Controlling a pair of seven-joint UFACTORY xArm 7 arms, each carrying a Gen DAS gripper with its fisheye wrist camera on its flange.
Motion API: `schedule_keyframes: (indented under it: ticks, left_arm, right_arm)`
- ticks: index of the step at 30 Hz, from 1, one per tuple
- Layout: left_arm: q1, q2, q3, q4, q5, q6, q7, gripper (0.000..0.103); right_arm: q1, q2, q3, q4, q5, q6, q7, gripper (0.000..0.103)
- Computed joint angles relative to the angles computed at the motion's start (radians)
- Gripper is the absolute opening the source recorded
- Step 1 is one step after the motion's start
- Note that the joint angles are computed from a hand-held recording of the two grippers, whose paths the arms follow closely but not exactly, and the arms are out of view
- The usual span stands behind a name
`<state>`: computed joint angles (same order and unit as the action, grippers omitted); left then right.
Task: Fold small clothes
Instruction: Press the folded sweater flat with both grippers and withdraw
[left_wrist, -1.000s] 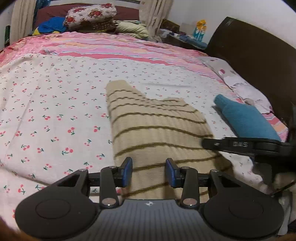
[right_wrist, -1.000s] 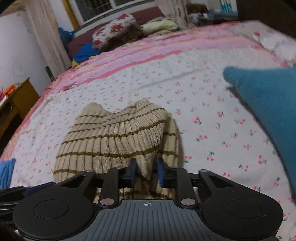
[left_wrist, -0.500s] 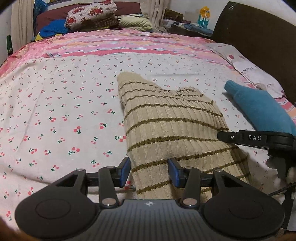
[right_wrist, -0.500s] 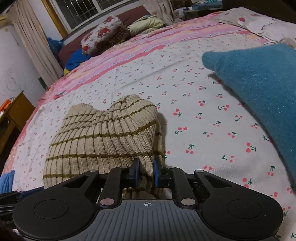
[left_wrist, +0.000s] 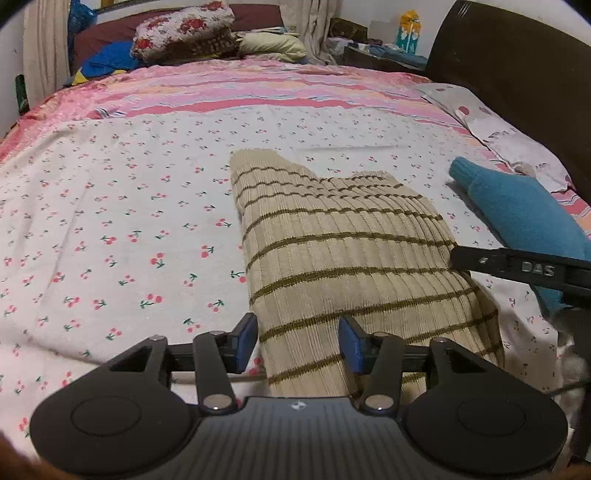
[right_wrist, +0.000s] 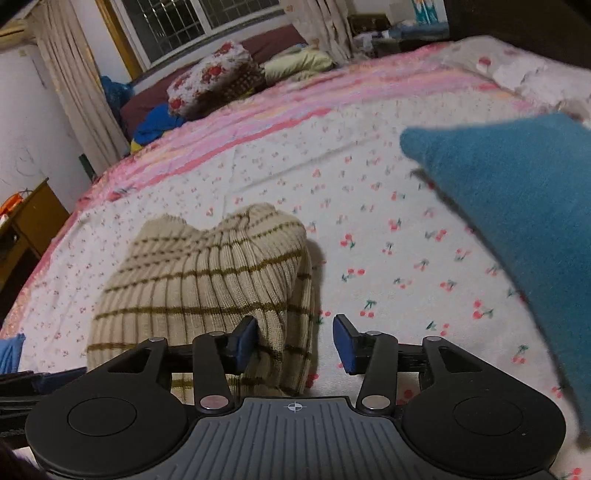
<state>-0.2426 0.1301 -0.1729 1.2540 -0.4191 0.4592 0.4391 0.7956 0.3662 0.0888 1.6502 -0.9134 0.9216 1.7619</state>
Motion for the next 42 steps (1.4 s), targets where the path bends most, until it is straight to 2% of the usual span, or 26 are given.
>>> schedule_keyframes:
  ticks: [4, 7, 10, 16, 21, 24, 32, 35, 37, 41, 42]
  left_arm:
    - [0.004, -0.057, 0.002, -0.066, -0.042, -0.009, 0.029, 0.059]
    - [-0.001, -0.078, 0.015, -0.096, -0.031, -0.001, 0.018, 0.061]
    - [0.001, -0.086, 0.026, -0.112, -0.046, -0.006, 0.008, 0.061]
    - [0.012, -0.086, 0.035, -0.096, -0.102, 0.021, 0.043, 0.062]
    - [-0.004, -0.141, 0.032, -0.157, -0.129, -0.013, 0.071, 0.070]
    - [-0.023, -0.188, 0.033, -0.221, -0.078, -0.053, 0.046, 0.076]
    - [-0.057, -0.256, 0.052, -0.312, 0.014, -0.110, -0.054, 0.078]
    - [-0.056, -0.279, 0.047, -0.343, 0.080, -0.132, -0.110, 0.088]
    - [-0.055, -0.297, 0.044, -0.367, 0.133, -0.154, -0.147, 0.090]
    - [-0.079, -0.332, 0.065, -0.403, 0.139, -0.171, -0.147, 0.091]
    - [-0.083, -0.340, 0.067, -0.411, 0.141, -0.172, -0.152, 0.094]
  right_arm:
    - [0.043, 0.009, 0.012, 0.048, -0.024, 0.074, -0.035, 0.045]
    - [0.052, 0.053, 0.026, 0.106, 0.061, 0.158, -0.114, 0.045]
    - [0.053, 0.046, 0.014, 0.081, 0.102, 0.154, -0.085, 0.045]
    - [0.038, -0.011, 0.014, 0.005, 0.074, 0.095, 0.004, 0.046]
    - [0.098, -0.009, 0.034, 0.050, -0.010, 0.181, 0.017, 0.046]
    - [0.131, 0.003, 0.048, 0.072, -0.020, 0.217, 0.036, 0.046]
    - [0.181, 0.031, 0.055, 0.107, 0.002, 0.251, 0.058, 0.047]
    - [0.203, 0.052, 0.053, 0.134, 0.009, 0.273, 0.053, 0.047]
    - [0.217, 0.063, 0.049, 0.150, 0.012, 0.285, 0.048, 0.047]
    - [0.241, 0.080, 0.042, 0.171, 0.019, 0.295, 0.053, 0.047]
    - [0.245, 0.084, 0.041, 0.176, 0.022, 0.297, 0.053, 0.047]
